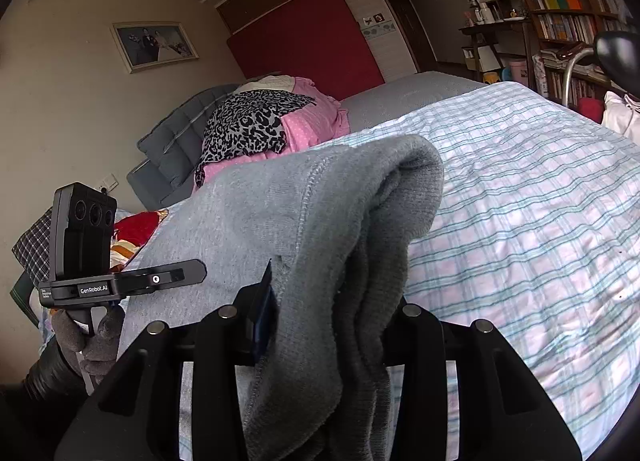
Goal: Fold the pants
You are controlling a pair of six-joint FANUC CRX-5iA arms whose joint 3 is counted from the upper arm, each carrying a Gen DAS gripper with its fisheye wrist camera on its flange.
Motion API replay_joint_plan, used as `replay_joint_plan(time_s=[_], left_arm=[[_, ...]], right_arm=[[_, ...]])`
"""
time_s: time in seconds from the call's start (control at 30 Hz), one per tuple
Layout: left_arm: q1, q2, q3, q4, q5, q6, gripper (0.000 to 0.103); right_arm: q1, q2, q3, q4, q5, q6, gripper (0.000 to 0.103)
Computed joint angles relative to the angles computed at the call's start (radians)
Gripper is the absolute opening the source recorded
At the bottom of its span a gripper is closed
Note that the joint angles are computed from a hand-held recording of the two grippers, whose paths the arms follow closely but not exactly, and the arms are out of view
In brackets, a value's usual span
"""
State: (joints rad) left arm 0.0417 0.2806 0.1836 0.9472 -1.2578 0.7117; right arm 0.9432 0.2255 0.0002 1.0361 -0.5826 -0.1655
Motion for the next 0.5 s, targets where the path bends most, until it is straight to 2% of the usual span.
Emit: replay_joint_plan(time_s=[0.27, 0.43, 0.5], left_arm=[[-0.058, 0.209, 0.21, -0.019, 0.01, 0.083, 0.03], [-0.076, 0.298, 0.295, -0.06, -0.004, 0.147, 0.03], [-0.08, 0.305, 0.289, -0.054, 0.007, 0.139, 0.034]], right_arm=[[-0.087, 0.104, 0.142, -0.231, -0.015, 0.209, 0.04], [-0.115, 0.128, 0.157, -0.362, -0.008, 0.256, 0.043], [-0.122, 0.124, 0.147, -0.379, 0.005, 0.249, 0.046]])
